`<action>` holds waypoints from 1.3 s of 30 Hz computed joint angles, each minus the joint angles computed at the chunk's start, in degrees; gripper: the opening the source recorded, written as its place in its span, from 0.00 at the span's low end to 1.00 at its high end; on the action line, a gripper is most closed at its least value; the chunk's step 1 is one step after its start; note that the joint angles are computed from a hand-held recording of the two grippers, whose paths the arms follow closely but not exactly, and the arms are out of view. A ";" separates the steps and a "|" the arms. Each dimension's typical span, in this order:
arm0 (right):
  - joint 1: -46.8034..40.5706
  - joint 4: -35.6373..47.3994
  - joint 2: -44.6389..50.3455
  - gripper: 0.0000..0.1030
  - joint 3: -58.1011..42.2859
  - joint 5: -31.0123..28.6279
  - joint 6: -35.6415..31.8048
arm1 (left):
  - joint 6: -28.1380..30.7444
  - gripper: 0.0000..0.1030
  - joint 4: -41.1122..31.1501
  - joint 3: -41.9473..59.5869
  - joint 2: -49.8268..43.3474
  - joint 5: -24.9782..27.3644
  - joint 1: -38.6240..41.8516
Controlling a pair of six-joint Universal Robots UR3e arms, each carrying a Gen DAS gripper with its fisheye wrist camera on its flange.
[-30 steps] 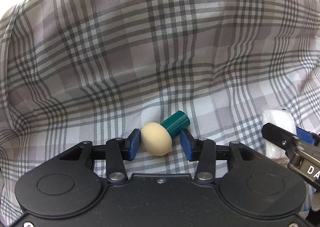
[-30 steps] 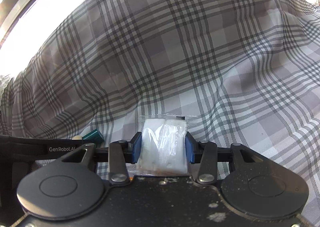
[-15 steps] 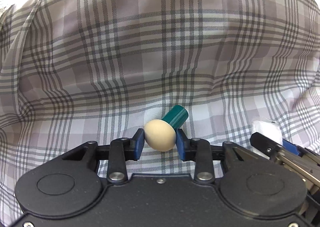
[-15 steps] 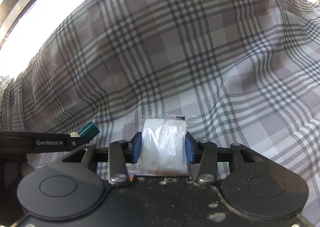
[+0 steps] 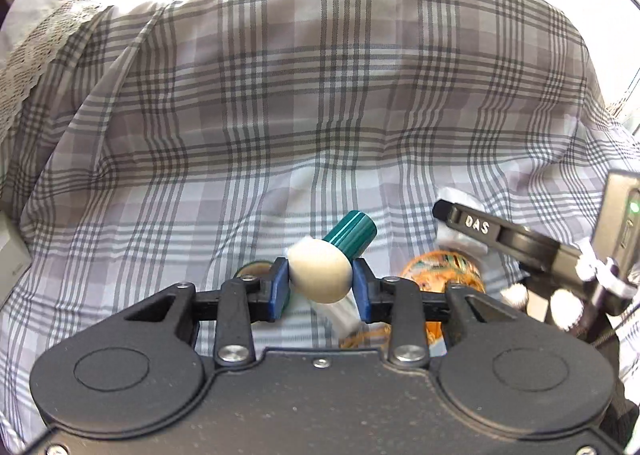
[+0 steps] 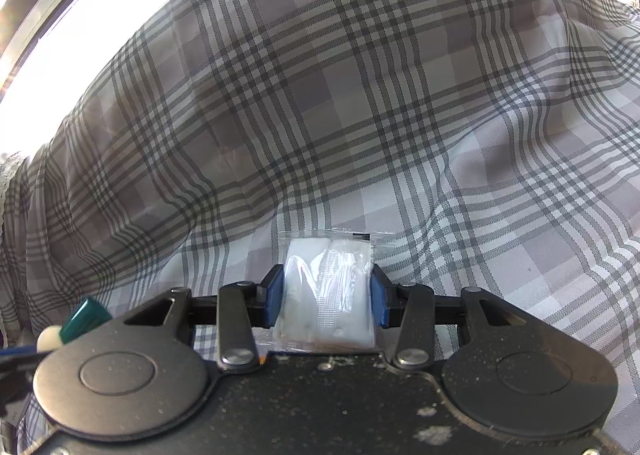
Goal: Organize soft objects
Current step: 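Carry the packet and the stamp toward the tin with both tools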
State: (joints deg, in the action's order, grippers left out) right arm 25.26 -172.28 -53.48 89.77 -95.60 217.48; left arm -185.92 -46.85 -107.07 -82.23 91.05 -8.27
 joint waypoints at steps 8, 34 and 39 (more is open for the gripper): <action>-0.53 -0.23 0.23 0.41 -0.36 1.21 -0.09 | -1.97 0.34 -13.23 -11.54 25.73 -0.49 0.63; 18.60 17.63 -40.34 0.41 14.55 -15.15 -2.82 | -36.72 0.34 -35.41 -18.09 48.13 16.28 -31.07; 35.24 28.58 -49.88 0.41 18.45 -25.40 7.91 | -50.65 0.34 -35.44 -16.59 40.83 22.58 -45.21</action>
